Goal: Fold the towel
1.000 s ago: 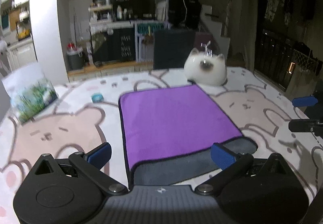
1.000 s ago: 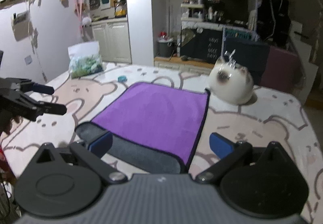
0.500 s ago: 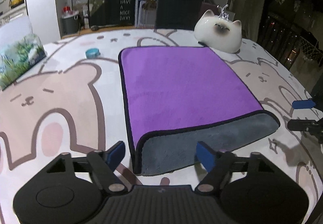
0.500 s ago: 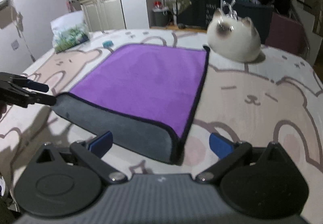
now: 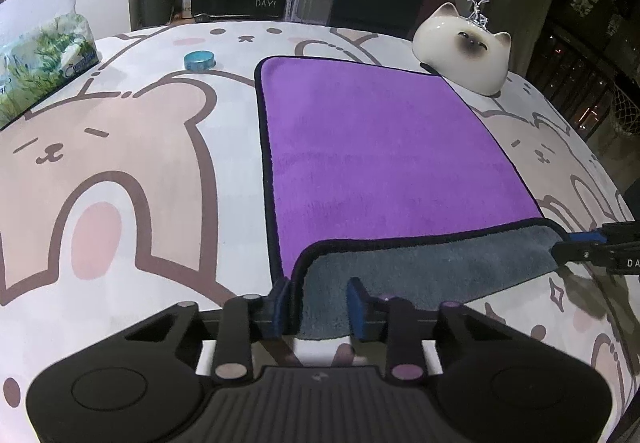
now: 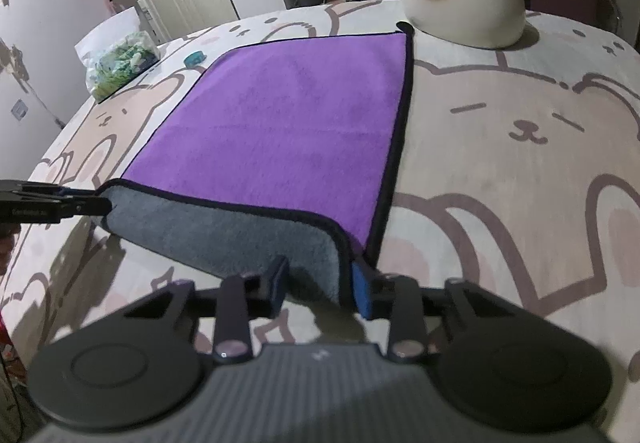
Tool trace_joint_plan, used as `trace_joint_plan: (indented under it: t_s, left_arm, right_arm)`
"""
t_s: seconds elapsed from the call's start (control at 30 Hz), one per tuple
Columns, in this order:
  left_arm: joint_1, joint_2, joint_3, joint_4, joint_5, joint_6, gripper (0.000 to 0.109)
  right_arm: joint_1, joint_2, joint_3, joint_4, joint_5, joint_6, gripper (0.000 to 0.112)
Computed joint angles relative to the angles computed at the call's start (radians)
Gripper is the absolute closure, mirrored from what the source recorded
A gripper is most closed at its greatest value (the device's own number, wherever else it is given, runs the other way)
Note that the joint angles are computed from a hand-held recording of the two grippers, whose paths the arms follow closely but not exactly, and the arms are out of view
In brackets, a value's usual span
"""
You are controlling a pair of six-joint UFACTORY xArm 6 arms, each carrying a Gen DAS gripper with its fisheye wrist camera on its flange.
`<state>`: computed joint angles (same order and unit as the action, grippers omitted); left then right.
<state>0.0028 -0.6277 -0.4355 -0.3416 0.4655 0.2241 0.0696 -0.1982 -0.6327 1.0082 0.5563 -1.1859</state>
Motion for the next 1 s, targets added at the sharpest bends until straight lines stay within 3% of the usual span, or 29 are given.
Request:
trace_joint_plan:
  t_s: [0.27,0.33,0.43,1.0]
  left_arm:
    - [0.005,0.021,-0.013,0.061,0.008,-0.067,0.09]
    - [0.005,0.021,-0.014,0.08,0.012,-0.079,0.098]
    - [0.004,0.018,-0.016,0.078,0.02,-0.077,0.103]
    - [0.009,-0.029,-0.017,0.072,0.017,-0.107,0.104]
  right_arm:
    - [0.003,0.015,-0.016,-0.058,0.015,0.079,0.099]
    - [0.007,0.018,-0.018,-0.073,0.007,0.098,0.105]
    - [0.014,0.014,-0.013,-0.084,0.001,0.1,0.107]
    - [0.012,-0.008,-0.023,-0.034,0.003,0.089,0.107]
